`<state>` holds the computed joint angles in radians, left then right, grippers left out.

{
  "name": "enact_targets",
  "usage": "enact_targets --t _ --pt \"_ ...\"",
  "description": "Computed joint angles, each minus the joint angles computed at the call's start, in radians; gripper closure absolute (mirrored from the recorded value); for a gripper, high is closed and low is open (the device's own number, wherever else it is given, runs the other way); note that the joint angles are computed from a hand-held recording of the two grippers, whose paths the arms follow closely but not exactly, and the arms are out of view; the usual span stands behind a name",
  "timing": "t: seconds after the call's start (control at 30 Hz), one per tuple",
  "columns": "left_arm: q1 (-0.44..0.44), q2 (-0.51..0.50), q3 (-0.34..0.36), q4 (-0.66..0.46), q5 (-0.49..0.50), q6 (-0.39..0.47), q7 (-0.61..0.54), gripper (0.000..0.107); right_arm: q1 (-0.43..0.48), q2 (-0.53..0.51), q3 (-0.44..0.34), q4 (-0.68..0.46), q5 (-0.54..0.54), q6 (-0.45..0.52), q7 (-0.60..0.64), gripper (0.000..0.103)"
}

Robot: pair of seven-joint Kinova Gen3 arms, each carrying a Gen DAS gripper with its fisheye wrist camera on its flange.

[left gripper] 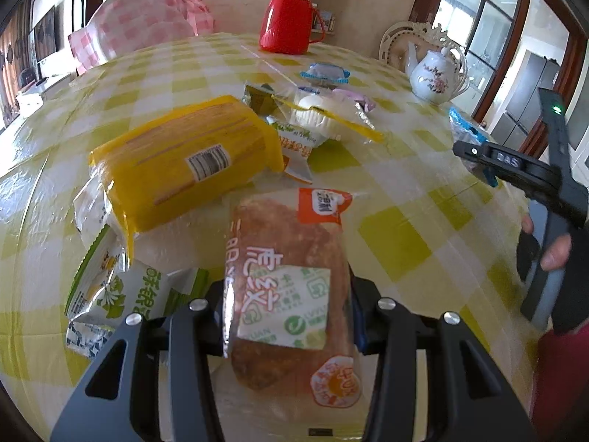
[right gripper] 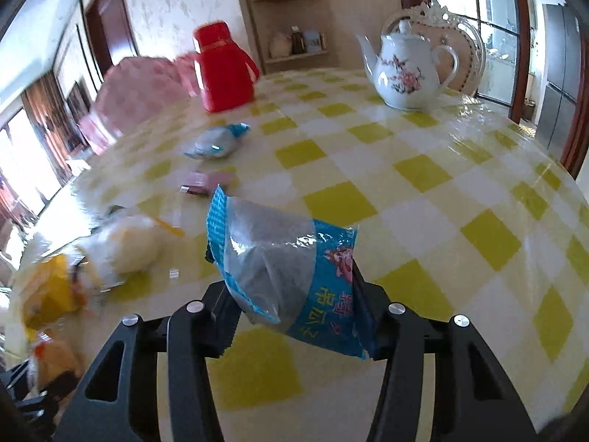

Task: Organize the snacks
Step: 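Carry the bread bag and blue snack bag over the purple-rimmed bin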

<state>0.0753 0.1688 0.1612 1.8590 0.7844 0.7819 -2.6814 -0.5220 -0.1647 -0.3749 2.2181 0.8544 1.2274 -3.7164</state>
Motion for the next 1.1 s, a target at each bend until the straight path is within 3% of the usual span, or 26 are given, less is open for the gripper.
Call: enact_targets --t 0.2,0.4,0.53,0.77,1.1 --pt "-0.049 -0.03 -0.022 0.03 0.108 0.053 -0.063 0.061 -0.148 0.074 -0.134 -0.073 0.016 0.191 -0.15 0.051" --pt "-0.078 -0.102 -0.07 0.106 0.202 0.098 -0.159 0.061 -0.31 0.165 -0.175 -0.128 0.03 0.31 -0.306 0.051" --pt "-0.128 -0.147 -0.138 0.158 0.284 0.208 -0.229 0.061 -0.408 0.212 -0.172 -0.154 0.042 0.36 -0.384 0.051" --pt "-0.159 -0.256 -0.21 0.258 0.296 0.211 -0.31 0.061 -0.552 0.282 -0.135 -0.188 0.062 0.376 -0.497 0.051" --pt "-0.191 -0.365 -0.314 0.329 0.205 0.207 -0.37 0.061 -0.684 0.345 -0.066 -0.248 0.114 0.368 -0.517 0.051"
